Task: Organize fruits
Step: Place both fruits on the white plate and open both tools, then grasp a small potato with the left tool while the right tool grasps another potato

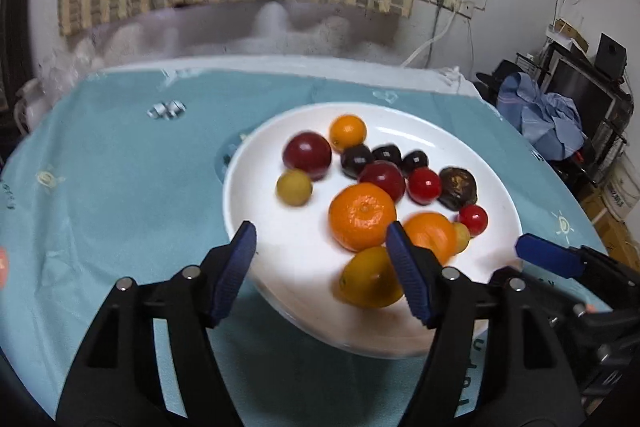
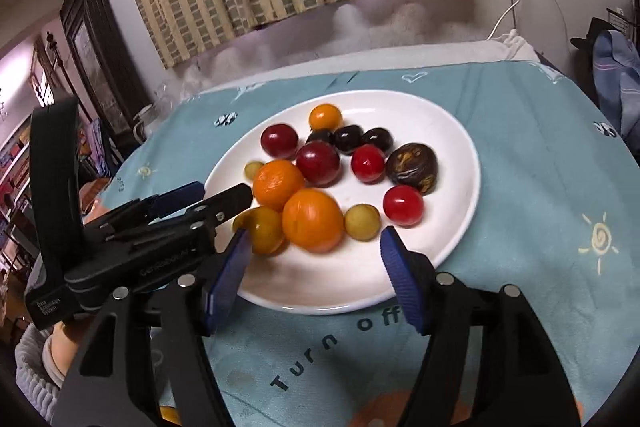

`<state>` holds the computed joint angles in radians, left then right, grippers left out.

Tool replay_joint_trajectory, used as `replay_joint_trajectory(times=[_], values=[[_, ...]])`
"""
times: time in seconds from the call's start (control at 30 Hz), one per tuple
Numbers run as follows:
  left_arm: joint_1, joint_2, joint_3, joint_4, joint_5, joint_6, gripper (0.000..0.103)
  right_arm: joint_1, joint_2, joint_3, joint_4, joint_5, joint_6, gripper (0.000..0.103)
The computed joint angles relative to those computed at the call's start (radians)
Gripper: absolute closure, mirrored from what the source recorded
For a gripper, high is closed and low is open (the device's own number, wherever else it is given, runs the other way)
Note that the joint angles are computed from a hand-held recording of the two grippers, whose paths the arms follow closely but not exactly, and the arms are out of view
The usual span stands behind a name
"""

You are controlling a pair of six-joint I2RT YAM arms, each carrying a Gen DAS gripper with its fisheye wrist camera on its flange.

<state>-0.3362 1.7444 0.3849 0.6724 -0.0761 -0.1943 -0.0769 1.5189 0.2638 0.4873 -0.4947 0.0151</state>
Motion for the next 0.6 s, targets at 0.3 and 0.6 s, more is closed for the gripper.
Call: replay_joint_trajectory(times=[0.3, 0.6], values=[[-0.202, -0.385, -0.237, 0.006, -0.297, 0.046, 0.022, -0.065, -0.235, -0.066, -0.208, -0.081, -0.049, 0.035], [-0.526, -0.915, -0.364, -0.451, -0.658, -0.054, 0.014, -0.351, -0.627, -0.196, -0.691, -0.308, -0.327, 0.034]])
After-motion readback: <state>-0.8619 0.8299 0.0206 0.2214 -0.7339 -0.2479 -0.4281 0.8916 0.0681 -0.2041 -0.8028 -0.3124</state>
